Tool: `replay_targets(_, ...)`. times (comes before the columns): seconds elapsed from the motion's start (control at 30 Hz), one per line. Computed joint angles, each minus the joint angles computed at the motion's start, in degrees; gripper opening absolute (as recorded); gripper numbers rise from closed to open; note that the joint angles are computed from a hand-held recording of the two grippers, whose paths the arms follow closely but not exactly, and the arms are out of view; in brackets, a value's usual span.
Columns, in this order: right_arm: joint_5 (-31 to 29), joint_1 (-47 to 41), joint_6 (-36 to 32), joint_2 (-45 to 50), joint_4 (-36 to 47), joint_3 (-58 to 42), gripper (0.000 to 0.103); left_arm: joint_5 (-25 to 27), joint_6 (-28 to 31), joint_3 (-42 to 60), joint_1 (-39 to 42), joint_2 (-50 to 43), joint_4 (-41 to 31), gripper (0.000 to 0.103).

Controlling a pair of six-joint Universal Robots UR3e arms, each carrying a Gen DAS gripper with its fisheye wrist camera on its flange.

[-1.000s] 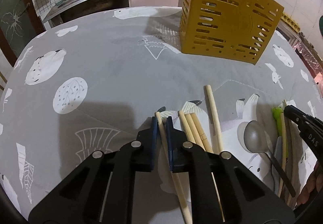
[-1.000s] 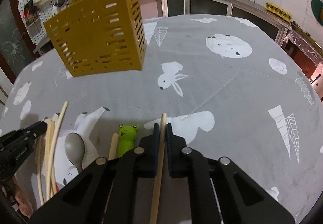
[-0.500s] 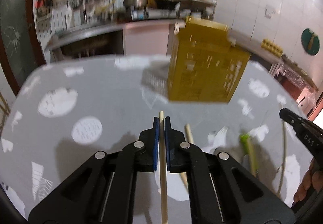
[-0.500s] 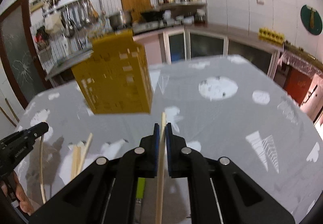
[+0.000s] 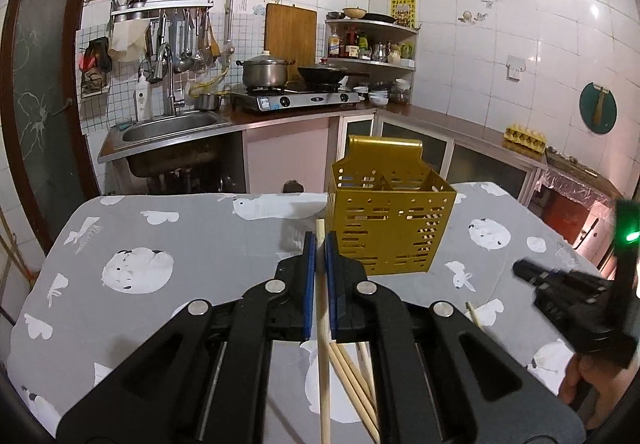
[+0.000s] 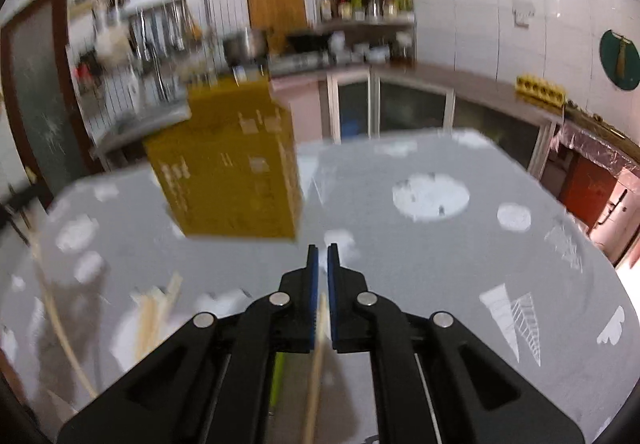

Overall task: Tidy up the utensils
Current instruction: 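Lift both held chopsticks and lower them into the yellow utensil holder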

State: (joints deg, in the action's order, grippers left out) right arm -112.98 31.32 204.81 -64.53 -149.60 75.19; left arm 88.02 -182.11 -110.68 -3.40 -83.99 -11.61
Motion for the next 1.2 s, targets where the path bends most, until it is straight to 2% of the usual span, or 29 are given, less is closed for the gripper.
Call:
replay_targets(0.2,3.13,-2.08,1.66,5.08,7.08,-3.4,0.005,-1.47,0.09,0.84,1.98,-2.44,-0.36,0.004)
replay_targets(0.47,3.91,-2.54,2.45,7.44,8.98,-5.53,0.007,-2.63,0.48,3.46,3.15,-6.59,-1.47,0.004)
replay_targets(0.5,3.85,-2.4,2.74,7.46,9.26,-5.68,0.01,-2.68,0.48,3.67,3.26,-7.1,-1.43,0.004)
replay_targets(0.53,3.95,-2.43,2.81,7.47,9.29,-5.67,0.025,-2.66,0.46,3.79,3.24,-7.41,-1.4,0.004)
replay_targets(0.57,3.94,-2.43,2.93,7.43,9.19,-5.7,0.046,-2.77,0.5,3.89,3.3,-7.68,-1.4,0.004)
replay_targets(0.6,3.21,-2.14,3.12,7.27,8.13,-5.14,0.049,-2.82,0.54,3.97,3.32,-7.85,-1.39,0.004)
replay_targets(0.73,3.65,-2.45,3.11,8.24,9.97,-7.07,0.046,-3.25,0.58,4.52,3.52,-8.62,-1.43,0.004)
replay_targets(0.83,4.51,-2.6,2.9,10.02,13.03,-9.75,0.029,-3.21,0.61,4.78,3.36,-9.06,-1.36,0.004)
replay_targets(0.9,4.07,-2.36,2.49,11.26,14.12,-11.27,0.023,-2.86,0.83,4.99,3.09,-9.45,-1.25,0.004)
replay_targets(0.93,4.2,-2.39,2.15,11.45,14.22,-11.67,0.012,-2.94,0.85,5.02,3.11,-9.46,-1.31,0.004)
replay_targets(0.97,5.58,-2.81,1.93,11.09,13.78,-11.35,0.006,-3.04,0.82,4.97,3.18,-9.4,-1.31,0.004)
replay_targets(1.2,4.27,-1.95,3.05,2.39,2.68,-1.48,0.006,-3.51,0.56,3.42,3.51,-7.46,0.14,0.004)
